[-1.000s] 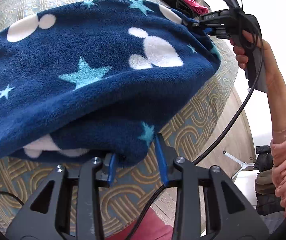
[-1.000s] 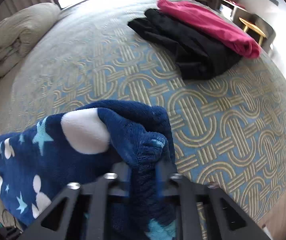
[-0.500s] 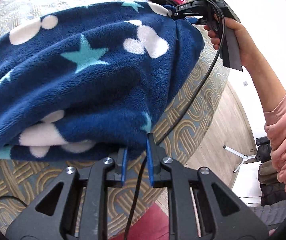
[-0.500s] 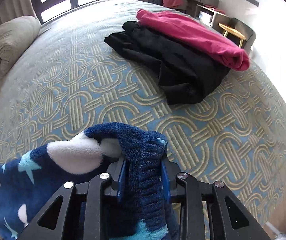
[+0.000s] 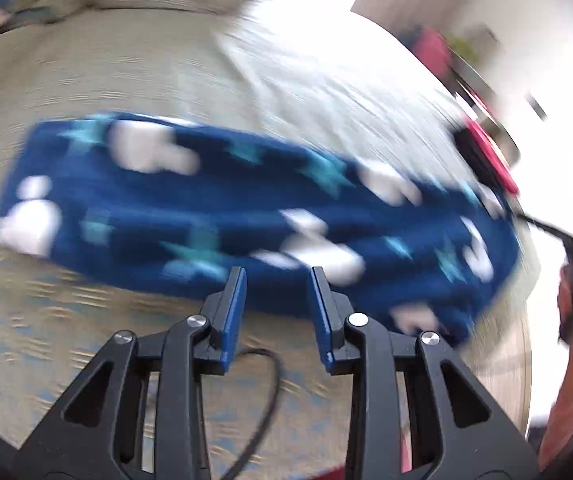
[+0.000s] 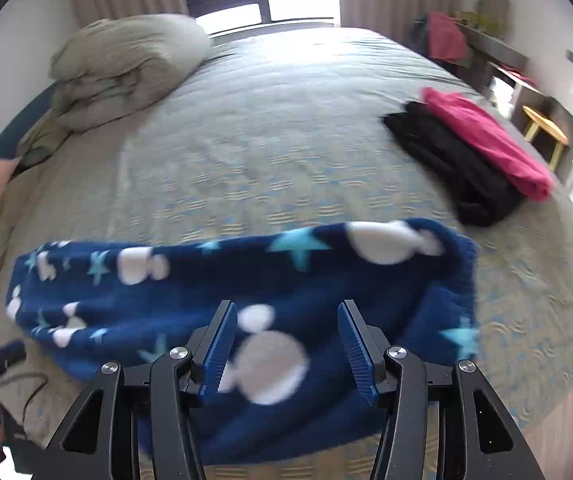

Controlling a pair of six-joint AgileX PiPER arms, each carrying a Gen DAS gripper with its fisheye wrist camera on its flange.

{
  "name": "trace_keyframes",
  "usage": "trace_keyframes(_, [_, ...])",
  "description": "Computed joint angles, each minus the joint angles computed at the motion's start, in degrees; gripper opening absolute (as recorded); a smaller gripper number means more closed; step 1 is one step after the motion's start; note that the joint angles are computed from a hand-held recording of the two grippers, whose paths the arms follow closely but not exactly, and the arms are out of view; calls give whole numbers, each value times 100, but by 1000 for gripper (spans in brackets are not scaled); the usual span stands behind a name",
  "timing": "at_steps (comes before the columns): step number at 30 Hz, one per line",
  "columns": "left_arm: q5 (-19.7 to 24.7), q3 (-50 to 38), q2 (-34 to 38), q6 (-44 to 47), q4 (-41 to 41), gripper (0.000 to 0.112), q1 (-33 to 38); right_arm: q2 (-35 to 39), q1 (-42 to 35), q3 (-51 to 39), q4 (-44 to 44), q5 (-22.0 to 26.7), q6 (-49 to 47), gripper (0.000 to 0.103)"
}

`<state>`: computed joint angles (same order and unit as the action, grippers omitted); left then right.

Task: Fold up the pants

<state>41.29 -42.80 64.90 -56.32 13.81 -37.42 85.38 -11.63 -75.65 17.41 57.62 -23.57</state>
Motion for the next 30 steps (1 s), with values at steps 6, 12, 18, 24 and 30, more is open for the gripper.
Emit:
trace_keyframes(6, [118,63,-235,1246,266,35,2784,778,2508,-539,-468,-364,915,54])
trace_keyframes(12, [-663,309,105,3283,-862,55,4729,2261,4175,-1937,-1374,-368,1436,53])
trace_keyframes(18, [-1164,327,865,4915,-2108,58,5394,3694,4783,-3500,-1741,44,1471,53])
trace_keyframes(24, [-1459,78,1517,5500,-2604,59,5395,4899,4960,-5050,-2064,733,1678,30])
trace_keyframes(30, [-1554,-487,2030,5741,-2879,60,5314,4912,4540,-5272,-1442,531,2157,3])
